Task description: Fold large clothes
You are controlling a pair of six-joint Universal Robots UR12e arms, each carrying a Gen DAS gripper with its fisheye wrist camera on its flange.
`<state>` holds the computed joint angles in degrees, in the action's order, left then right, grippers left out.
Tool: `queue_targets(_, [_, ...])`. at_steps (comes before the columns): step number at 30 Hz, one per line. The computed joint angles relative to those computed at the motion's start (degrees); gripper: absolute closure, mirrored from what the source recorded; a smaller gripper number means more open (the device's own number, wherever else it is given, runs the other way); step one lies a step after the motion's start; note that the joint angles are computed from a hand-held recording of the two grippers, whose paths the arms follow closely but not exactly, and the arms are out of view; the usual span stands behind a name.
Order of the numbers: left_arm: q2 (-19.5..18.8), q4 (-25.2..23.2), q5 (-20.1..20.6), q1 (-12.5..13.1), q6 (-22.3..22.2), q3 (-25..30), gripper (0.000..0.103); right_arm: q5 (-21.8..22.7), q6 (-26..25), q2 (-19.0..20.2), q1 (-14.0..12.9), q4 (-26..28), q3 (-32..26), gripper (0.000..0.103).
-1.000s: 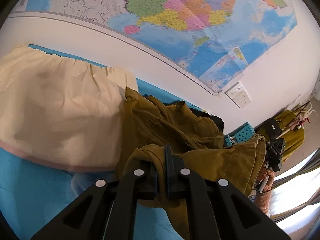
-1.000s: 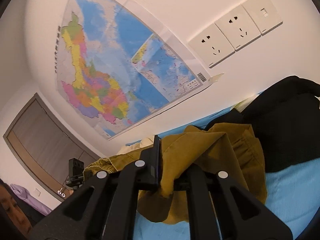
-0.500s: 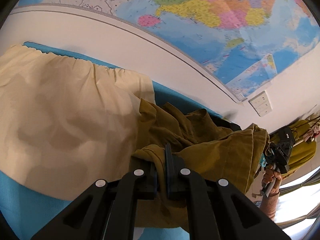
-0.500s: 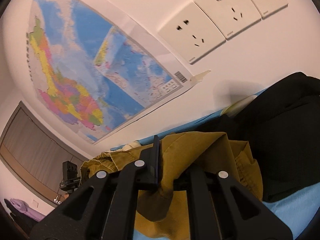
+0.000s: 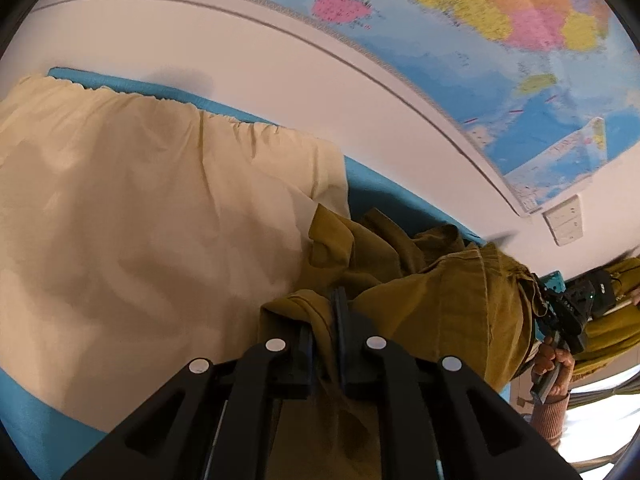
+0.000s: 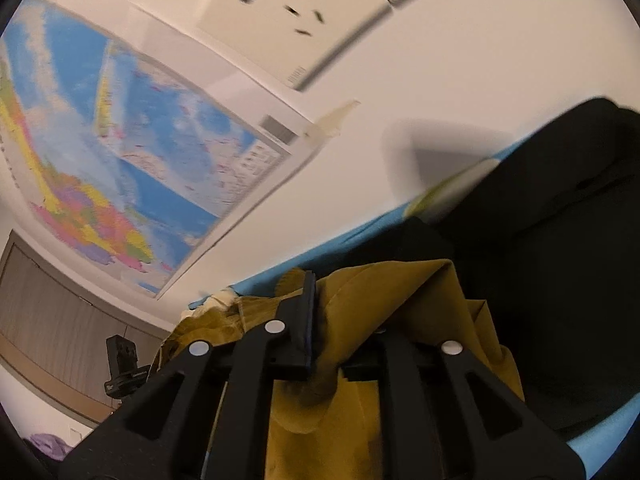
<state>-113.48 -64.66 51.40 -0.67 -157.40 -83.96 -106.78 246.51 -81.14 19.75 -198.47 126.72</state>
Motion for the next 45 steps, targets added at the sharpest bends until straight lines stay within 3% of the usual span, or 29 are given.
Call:
queue_targets(4, [-0.50, 0.77, 1.04, -0.46, -1.48, 0.35, 0.093, 0.10, 0.95, 0.87, -0.35, 1.30, -0.15, 0.086])
queue_targets(7, [-0.18, 1.37, 0.86, -0.37, -1.89, -0.05, 0.092, -0.45, 0.91, 1.43, -0.12, -1.76, 0.22, 0.066])
queue_targets(8, [0.10, 1.57, 0.50, -0.24, -1.54, -0.34, 0.092, -1.58, 0.81, 1.32, 0.29, -2.54, 0.33, 0.055])
queue_targets(9, [0.60, 2.01, -0.09, -0.02, -1.02, -0.92, 0.090, -3.38, 0.21, 1.16, 1.00, -3.16, 0.30, 0.052])
queue_targets(14, [3.68, 3.48, -6.87, 1.89, 3.92, -4.73, 0.078, -8.22, -7.22, -0.17, 4.44, -3.30, -0.36, 0.048])
queue_targets(17, [5.98, 8.07, -9.83, 2.88, 6.63, -8.17, 0.055, -8.97, -14.30, -0.21, 6.73, 1.61, -2.56, 0.048])
queue_targets(19, [7.37, 12.17, -9.93, 2.99, 8.40, -10.19, 0.051, -8.74, -17.45, 0.23, 7.31, 5.83, -4.09, 0.048])
queue_targets(20, [7.81, 11.81, -10.12, 2.88, 10.19, -10.52, 0.051, -7.55, -17.63, 0.58, 6.94, 8.43, -4.73, 0.048])
queue_targets(23, [8.81, 8.47, -12.95, 2.78, 18.07, -11.09, 0.051, -5.14, -15.07, 1.64, 5.26, 12.77, -5.21, 0.048])
queue_targets(25, [9.29, 8.92, -11.56, 1.96, 21.42, -11.51, 0.046, -5.73, -14.11, 2.48, 4.66, 15.17, -5.65, 0.055])
queue_targets(28, [8.39, 11.95, -3.90, -0.49, 20.05, -11.47, 0.045, -5.78, -13.59, 2.74, 4.53, 13.56, -5.21, 0.056])
queue_targets(31, [7.65, 16.93, 2.50, -1.70, 17.73, -12.66, 0.046, -8.89, -14.15, 1.76, 6.55, 11.79, -4.68, 0.052])
queue_targets(33, [8.19, 18.68, -1.03, -0.23, 17.78, -14.40, 0.042, -12.57, -15.40, 0.67, 8.95, 9.46, -3.43, 0.038])
queue_targets(35, [9.14, 18.29, -7.51, 2.61, 17.93, -16.10, 0.031, -17.23, -14.88, -0.50, 11.62, 8.64, -1.92, 0.030])
queue_targets(37, [10.04, 19.30, -10.91, 4.83, 16.75, -17.81, 0.020, -20.97, -12.82, -1.55, 13.94, 10.19, -0.67, 0.024])
queue_targets(39, [10.75, 19.30, -11.47, 6.30, 16.52, -19.21, 0.019, -24.04, -8.63, -2.36, 16.19, 13.31, 0.87, 0.014])
queue_targets(42, [11.14, 18.21, -9.57, 6.99, 15.77, -20.73, 0.008, -22.84, -3.37, -2.40, 17.43, 11.97, 4.05, 0.010])
queue_targets(45, [9.97, 10.40, -9.23, 6.20, 18.37, -19.73, 0.007, -17.03, -2.43, -0.62, 16.06, 9.87, 5.17, 0.010])
